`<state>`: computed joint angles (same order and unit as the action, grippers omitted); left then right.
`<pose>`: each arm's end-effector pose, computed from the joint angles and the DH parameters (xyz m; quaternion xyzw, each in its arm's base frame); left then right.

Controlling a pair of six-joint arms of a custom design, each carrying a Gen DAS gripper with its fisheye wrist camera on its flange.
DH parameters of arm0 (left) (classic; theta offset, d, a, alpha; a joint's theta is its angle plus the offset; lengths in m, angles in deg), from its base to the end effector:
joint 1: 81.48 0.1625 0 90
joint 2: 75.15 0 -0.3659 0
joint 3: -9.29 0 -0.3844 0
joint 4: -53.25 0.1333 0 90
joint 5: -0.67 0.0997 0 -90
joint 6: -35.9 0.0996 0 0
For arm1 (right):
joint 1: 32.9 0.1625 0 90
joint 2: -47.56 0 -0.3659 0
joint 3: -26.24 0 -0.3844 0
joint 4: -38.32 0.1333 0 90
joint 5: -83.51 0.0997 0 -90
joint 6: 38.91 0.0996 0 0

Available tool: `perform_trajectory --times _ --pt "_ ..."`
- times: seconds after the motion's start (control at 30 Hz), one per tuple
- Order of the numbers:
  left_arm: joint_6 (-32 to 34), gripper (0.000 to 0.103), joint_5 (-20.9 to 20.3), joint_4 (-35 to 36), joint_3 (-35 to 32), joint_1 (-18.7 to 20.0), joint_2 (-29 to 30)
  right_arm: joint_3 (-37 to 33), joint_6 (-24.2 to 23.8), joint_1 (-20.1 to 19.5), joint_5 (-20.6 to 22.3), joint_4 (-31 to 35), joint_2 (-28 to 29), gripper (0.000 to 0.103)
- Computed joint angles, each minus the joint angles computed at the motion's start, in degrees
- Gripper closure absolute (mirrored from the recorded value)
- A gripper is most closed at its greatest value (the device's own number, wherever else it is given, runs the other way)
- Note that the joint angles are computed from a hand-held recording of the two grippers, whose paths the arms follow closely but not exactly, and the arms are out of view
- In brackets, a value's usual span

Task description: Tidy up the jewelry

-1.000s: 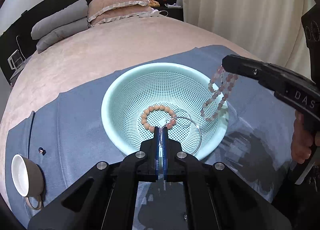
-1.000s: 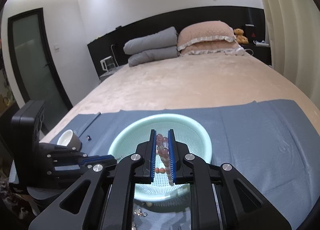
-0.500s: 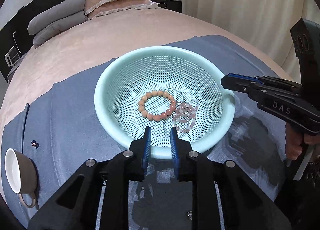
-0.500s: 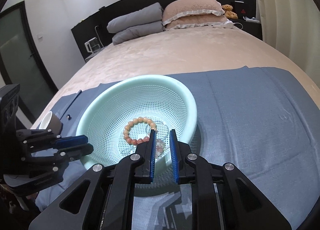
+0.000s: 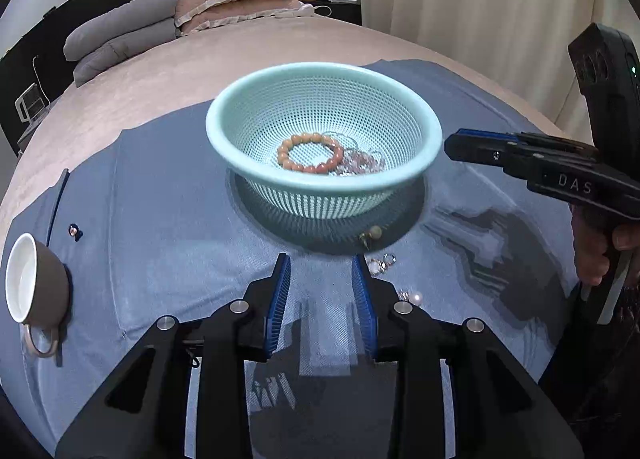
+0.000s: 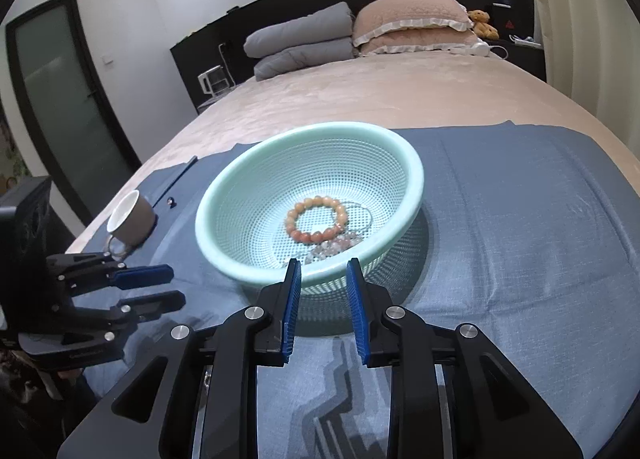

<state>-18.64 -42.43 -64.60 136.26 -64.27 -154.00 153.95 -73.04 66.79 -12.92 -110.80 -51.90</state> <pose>-0.3186 -0.3144 0.1369 0.2124 0.8806 -0.2795 0.3185 0.1902 -0.3884 0.3077 0.3453 -0.8985 0.2483 0.1091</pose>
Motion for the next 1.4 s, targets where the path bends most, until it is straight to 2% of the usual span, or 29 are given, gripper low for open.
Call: perform_trajectory --times 0.1,0.2,0.47,0.73,1.0,1.07,1.13,1.37,1.4 --pt "0.5 0.070 -1.6 -2.8 2.4 -1.3 0.2 2.2 -3.8 -0.5 3.0 0.8 -2.5 0.081" --pt "2.0 0.070 -3.6 -6.5 4.5 -2.1 0.9 3.2 -6.6 -0.5 3.4 2.8 -2.9 0.081" --pt "2.2 0.070 -6.1 -10.0 7.2 -2.0 1.8 3.3 -6.8 0.1 -1.3 1.4 2.5 0.081" --pt "3.1 0.069 -4.5 -12.7 9.0 -2.8 2.3 2.2 -7.7 2.0 -6.1 -3.2 9.2 0.081" --pt "2.6 0.070 -3.5 -13.0 9.5 -4.0 3.2 1.9 -7.4 1.7 -8.1 -5.1 11.8 0.077" --pt "2.4 0.072 -3.5 -13.5 9.6 -4.3 3.5 2.2 -7.6 1.9 -8.6 -5.9 12.0 0.079" --pt "2.6 0.084 -4.3 -14.3 9.9 -4.6 3.1 2.0 -7.3 1.9 -8.4 -5.7 12.0 0.083" --pt "1.6 0.090 -4.9 -13.0 10.2 -6.0 2.2 3.0 -8.1 2.1 -8.1 -6.2 10.5 0.083" --pt "1.5 0.094 -5.0 -13.0 10.3 -6.1 2.1 3.3 -8.4 2.1 -8.1 -6.3 10.0 0.083"
